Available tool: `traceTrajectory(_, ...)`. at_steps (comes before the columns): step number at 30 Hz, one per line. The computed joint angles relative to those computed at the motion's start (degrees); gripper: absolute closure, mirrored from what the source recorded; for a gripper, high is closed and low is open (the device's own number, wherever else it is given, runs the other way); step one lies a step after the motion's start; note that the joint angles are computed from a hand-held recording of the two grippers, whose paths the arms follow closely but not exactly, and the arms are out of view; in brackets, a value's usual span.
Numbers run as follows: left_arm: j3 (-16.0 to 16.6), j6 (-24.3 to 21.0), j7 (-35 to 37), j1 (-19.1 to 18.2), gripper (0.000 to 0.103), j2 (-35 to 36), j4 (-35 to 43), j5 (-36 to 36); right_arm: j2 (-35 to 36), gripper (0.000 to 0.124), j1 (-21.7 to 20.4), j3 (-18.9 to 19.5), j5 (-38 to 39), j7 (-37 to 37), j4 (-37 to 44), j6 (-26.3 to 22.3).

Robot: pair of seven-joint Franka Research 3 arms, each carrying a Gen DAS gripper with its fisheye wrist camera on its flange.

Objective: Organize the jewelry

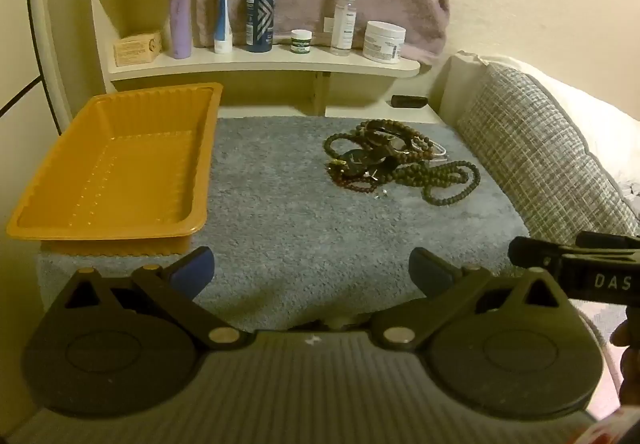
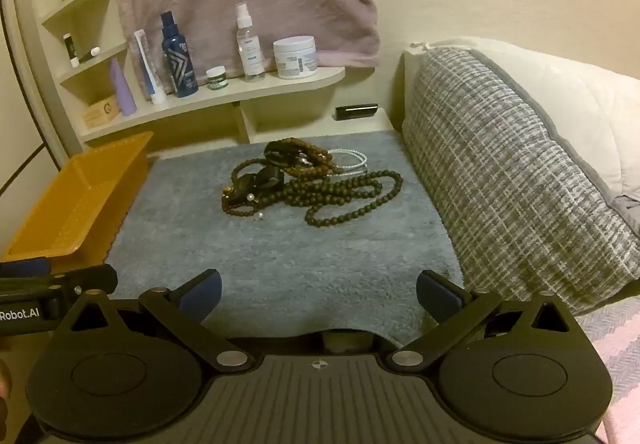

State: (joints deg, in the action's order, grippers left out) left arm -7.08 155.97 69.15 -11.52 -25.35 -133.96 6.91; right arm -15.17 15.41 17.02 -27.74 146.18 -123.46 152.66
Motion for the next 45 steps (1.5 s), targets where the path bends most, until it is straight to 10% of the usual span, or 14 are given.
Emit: traceTrajectory(45,-0.03,0.77,-0.83,0.19,0.001,-0.39,-0.43,0.48,0.18,0.021,-0.03,-0.02,-0.73,0.54,0.10,0.40)
